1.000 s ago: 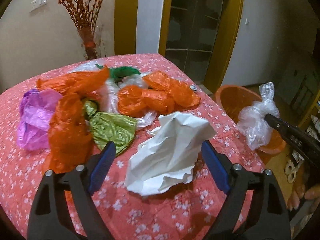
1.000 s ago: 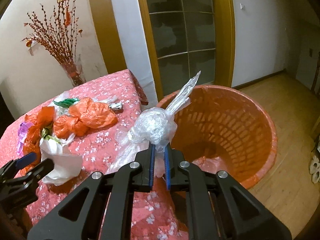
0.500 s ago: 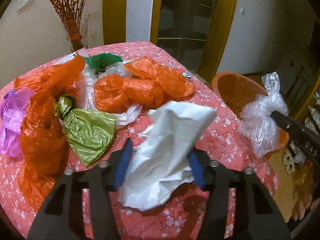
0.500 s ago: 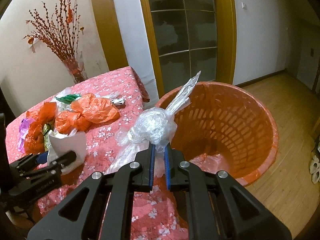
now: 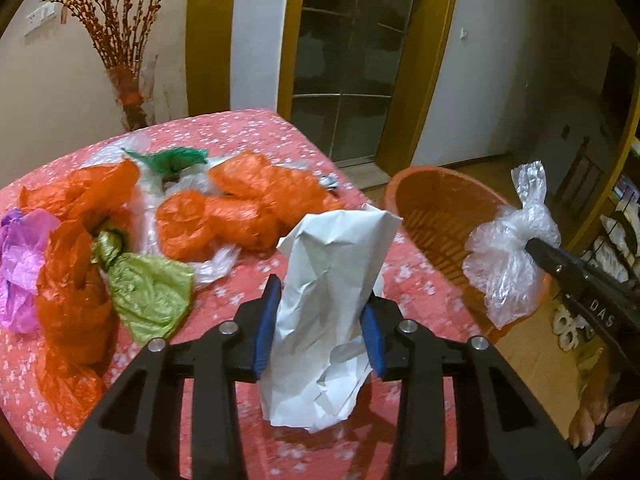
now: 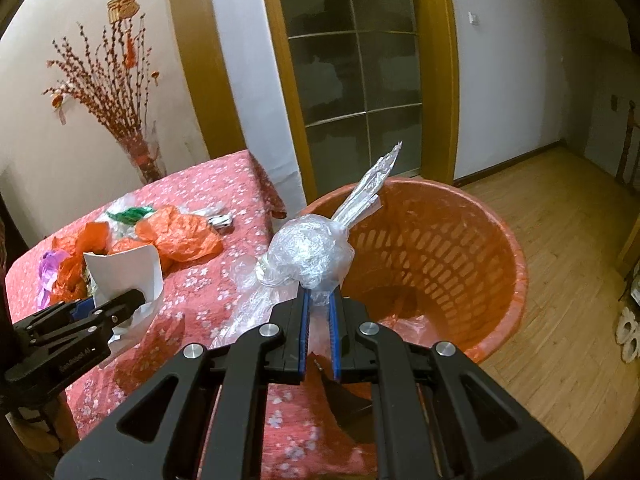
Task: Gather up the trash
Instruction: 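Carry the clear bag over the basket with the right tool while the left tool grasps the white paper, then open both tools over the orange basket, dropping the paper and clear bag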
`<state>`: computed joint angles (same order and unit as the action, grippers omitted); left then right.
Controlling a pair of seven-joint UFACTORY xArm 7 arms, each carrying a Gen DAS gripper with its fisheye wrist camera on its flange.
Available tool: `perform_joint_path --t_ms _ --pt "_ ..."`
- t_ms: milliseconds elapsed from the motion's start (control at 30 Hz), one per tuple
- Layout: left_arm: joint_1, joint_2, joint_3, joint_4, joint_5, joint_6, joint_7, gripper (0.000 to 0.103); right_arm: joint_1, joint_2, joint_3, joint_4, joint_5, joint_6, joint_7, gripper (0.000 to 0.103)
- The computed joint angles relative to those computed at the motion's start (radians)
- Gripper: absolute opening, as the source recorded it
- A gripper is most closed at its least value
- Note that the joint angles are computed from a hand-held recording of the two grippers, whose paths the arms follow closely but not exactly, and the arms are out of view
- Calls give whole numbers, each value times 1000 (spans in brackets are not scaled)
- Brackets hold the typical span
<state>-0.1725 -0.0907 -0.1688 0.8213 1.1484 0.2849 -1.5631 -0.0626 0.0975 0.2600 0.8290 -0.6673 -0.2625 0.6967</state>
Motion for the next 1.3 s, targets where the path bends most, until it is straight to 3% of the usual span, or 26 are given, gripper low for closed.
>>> perform_joint_path --t_ms 200,500,833,1067,1167,1300 --pt "-29 68 5 105 -33 -20 49 38 -5 -8 -33 5 14 -4 -4 9" --pt "-137 246 62 313 -141 -60 176 38 38 0 -109 4 184 1 -127 9" --pt "-226 393 132 457 -296 -89 342 38 -28 58 -56 56 267 17 -189 9" --pt "-266 466 165 530 -433 -90 464 39 -33 109 -32 99 350 40 -267 9" --pt "-277 494 176 556 -497 -92 521 40 -57 119 -3 105 374 45 -295 9" --pt "-302 515 204 569 -569 -93 574 48 -149 136 87 119 373 60 -310 10"
